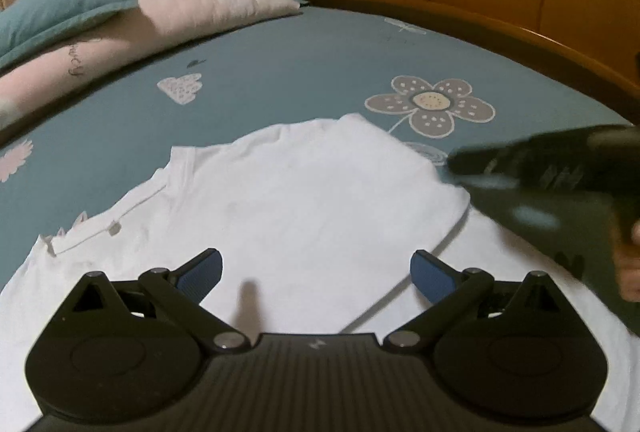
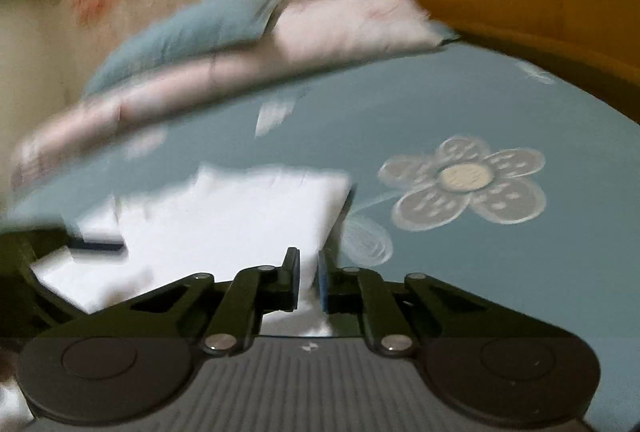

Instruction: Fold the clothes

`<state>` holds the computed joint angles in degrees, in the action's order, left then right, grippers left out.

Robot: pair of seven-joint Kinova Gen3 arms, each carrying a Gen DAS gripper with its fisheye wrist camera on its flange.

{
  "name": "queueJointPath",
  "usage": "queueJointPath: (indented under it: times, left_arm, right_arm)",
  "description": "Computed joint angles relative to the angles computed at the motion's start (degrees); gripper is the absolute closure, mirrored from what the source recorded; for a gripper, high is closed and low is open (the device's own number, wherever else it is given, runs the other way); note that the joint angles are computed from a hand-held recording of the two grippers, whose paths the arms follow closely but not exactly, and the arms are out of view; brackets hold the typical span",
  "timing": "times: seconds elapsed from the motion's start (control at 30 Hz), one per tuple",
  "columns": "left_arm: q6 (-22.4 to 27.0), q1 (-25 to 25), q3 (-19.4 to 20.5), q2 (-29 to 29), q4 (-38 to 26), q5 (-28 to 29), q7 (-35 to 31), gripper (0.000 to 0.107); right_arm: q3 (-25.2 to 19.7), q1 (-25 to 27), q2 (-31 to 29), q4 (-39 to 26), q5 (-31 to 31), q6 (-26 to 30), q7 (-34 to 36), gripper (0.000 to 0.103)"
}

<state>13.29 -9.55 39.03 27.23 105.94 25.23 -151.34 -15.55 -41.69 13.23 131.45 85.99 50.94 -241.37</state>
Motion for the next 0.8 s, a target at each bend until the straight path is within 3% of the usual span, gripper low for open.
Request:
queueJointPath:
  times: [0.07,0.17,0.27,0.33,0.53,0.63,0.73,0.8]
  left_arm:
    - [-0.05,-0.20,-0.45,-0.45,0.17,-0.03,0.04,0.007]
    - [2.77,-1.35,-0.25,-0.22,-1.39,0.86,-0.45,0.007]
    - [7.37,-0.52,-1.53,0.89,-5.43,3.36,-0.60,0.008]
    - [10.82,0.71,-2.91,2.22,-8.97,5.01,-0.24,0.008]
    - [17.28,8.07,-14.12,3.75,-18.18,7.43,8.64,0.012]
    - [19.53,5.05,-15.87,2.80,-18.14,11.15,9.05,0.012]
    - [22.48,3.93,-20.60,1.20,-18.44,11.50,12.29,0.013]
    - [23.23,3.23,-23.47,0.12,-18.30,11.23,14.85,0.018]
  right_arm:
    - [-1.49,4.17,-0.66,0.24,-0.64,-4.66,0.73,0.091]
    - [-0.97,6.63,-5.04,4.19,2.97,-10.67,-4.59,0.090]
    - [-0.38,5.26,-5.51,6.19,6.20,-10.27,-9.50,0.084]
    - [-0.79,5.34,-5.13,5.66,5.82,-9.82,-8.36,0.084]
    - [-1.11,6.35,-5.40,6.23,8.56,-9.72,-11.93,0.082]
    - [-1.74,6.17,-6.26,7.38,10.17,-8.29,-15.04,0.076]
    - [-1.99,6.13,-6.30,7.58,10.48,-7.67,-16.37,0.075]
    - [-2.07,6.10,-6.18,7.57,10.68,-7.39,-16.96,0.075]
